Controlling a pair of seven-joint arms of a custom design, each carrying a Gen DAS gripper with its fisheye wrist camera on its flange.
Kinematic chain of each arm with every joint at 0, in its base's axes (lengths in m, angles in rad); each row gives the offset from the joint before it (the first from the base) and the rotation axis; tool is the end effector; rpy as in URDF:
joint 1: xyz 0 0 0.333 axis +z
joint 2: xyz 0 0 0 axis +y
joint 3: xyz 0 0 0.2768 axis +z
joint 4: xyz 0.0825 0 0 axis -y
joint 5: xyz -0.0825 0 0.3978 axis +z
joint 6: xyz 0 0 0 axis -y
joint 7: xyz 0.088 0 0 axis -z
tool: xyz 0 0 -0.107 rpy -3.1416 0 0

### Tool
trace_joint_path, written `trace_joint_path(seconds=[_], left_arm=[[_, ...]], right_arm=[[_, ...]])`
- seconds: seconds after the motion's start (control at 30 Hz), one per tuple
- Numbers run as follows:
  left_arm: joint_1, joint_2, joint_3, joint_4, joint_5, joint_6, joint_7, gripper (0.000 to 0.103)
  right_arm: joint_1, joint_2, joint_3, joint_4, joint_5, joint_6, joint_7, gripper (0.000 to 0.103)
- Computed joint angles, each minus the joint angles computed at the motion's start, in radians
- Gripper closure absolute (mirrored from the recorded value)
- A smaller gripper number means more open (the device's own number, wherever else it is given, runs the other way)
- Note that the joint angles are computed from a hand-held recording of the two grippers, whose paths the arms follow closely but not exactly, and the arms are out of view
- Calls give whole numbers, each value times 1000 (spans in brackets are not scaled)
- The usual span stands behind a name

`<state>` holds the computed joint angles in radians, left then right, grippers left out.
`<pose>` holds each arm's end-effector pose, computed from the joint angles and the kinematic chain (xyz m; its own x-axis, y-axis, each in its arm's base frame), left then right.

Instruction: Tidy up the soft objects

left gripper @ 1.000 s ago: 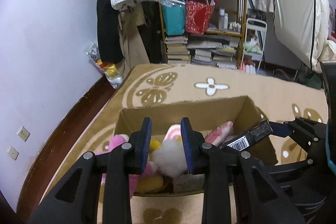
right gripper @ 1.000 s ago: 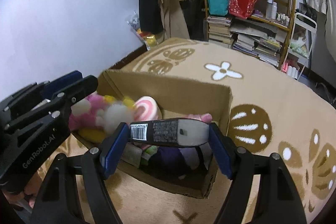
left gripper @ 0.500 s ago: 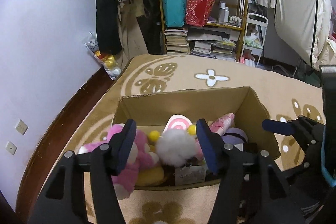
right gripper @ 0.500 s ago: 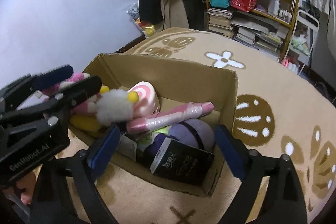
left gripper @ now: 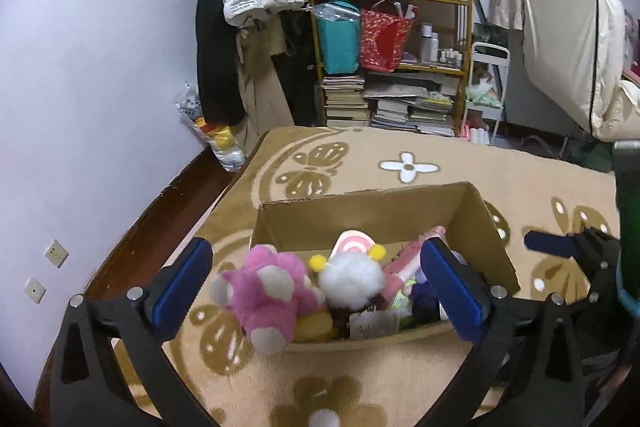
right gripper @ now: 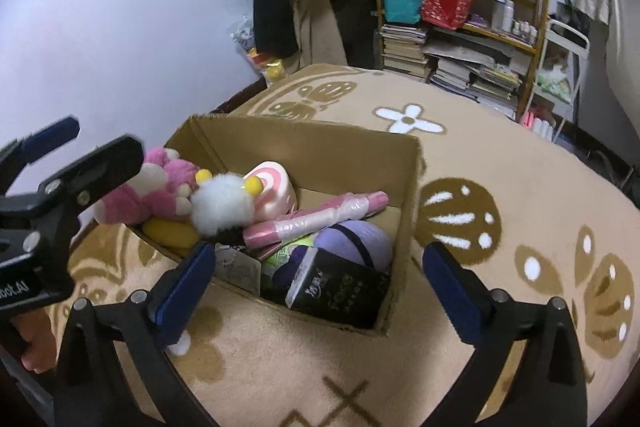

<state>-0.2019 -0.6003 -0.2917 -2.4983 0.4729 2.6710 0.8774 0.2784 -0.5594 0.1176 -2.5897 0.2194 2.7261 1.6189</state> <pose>0.3917 -0.2372 0.5261 -0.1101 -0.9883 -0.1051 -0.6309 0.1512 -0.7610 0.4200 0.1681 0.4812 0.2368 -0.9577 -0.1638 -0.7775 -0.0857 -0.6230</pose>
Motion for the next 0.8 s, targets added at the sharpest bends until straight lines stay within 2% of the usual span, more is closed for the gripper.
trace_joint_path(seconds=[0.37, 0.57, 0.8], left_arm=[[-15, -148, -40, -32, 26, -98, -33, 0], [-45, -291, -48, -91, 35, -139, -63, 0], [-84, -480, -78, -150, 49, -209, -77, 0]], right_arm=[[-29, -175, 1, -58, -2, -33, 30, 0], [-17, -326, -1, -119, 6, -39, 38, 0], [-8, -502, 20, -172, -2, -107, 47, 0]])
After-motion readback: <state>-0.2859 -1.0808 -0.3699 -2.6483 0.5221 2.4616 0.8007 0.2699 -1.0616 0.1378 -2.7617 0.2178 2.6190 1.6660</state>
